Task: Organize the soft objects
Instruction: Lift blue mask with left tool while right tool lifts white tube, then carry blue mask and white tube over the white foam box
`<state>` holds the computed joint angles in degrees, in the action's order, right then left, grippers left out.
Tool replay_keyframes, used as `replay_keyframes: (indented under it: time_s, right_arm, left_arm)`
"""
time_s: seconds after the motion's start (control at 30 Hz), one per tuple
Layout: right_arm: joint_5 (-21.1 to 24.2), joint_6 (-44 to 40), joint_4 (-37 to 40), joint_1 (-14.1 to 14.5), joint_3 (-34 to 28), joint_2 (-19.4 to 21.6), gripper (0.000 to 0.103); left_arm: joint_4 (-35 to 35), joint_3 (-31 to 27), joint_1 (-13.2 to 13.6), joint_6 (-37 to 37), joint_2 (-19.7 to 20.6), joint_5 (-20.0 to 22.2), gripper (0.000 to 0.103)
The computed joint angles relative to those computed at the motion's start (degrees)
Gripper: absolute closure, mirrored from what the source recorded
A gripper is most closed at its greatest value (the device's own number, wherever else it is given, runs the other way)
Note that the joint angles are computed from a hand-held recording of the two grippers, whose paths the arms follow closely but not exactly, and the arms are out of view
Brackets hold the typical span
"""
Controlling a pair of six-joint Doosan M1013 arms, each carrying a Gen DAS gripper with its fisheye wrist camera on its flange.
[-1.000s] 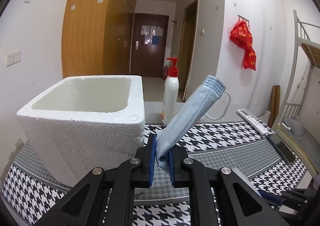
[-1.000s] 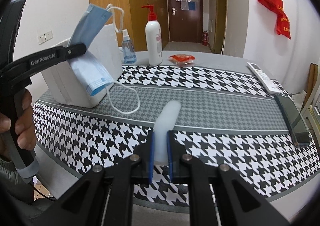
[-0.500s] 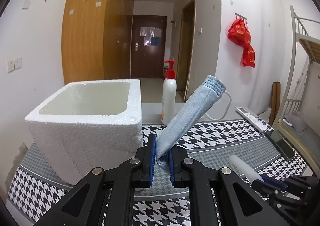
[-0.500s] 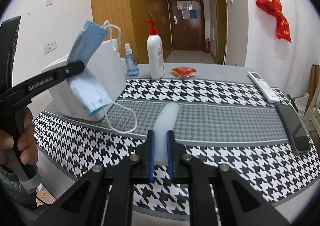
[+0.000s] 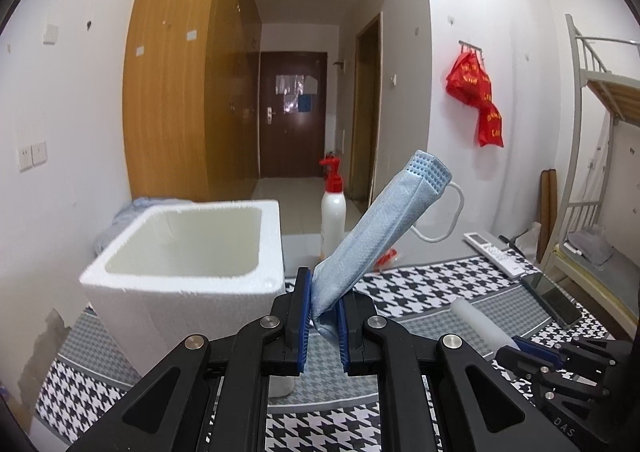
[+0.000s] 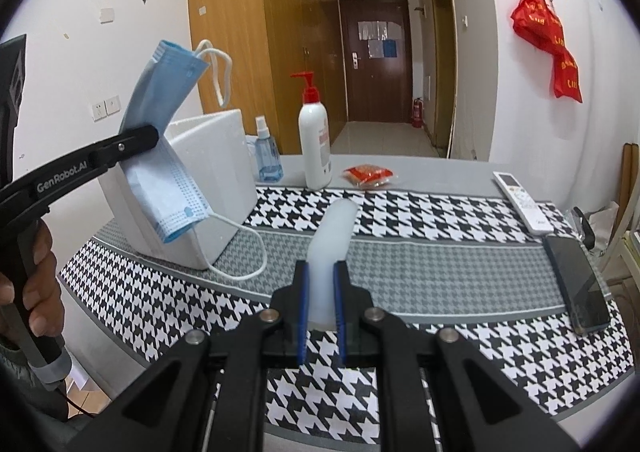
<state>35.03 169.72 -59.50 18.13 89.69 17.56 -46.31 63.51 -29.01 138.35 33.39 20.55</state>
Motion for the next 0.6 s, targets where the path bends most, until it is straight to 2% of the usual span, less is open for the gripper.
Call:
replay_keyframes:
  time_s: [0.27,0.43,0.6]
  right_arm:
    - [0.3,1.3,-3.8,0.6,-0.9,-0.1,0.088]
    - [0.4,2.6,-5.9,0.7,-1.4,-0.3,0.088]
    - [0.6,3.9,-8.7,0.9,-1.9,-0.4,0.088]
  left_arm:
    - [-1.8,0.1,0.1,2.4,-0.7,-2.2,0.090]
    - [-6.5,0.0,0.5,7.2,-1.0,-2.8,0.090]
    - [-6.0,-0.8,0.6,6.6,-0.8,-3.2,0.090]
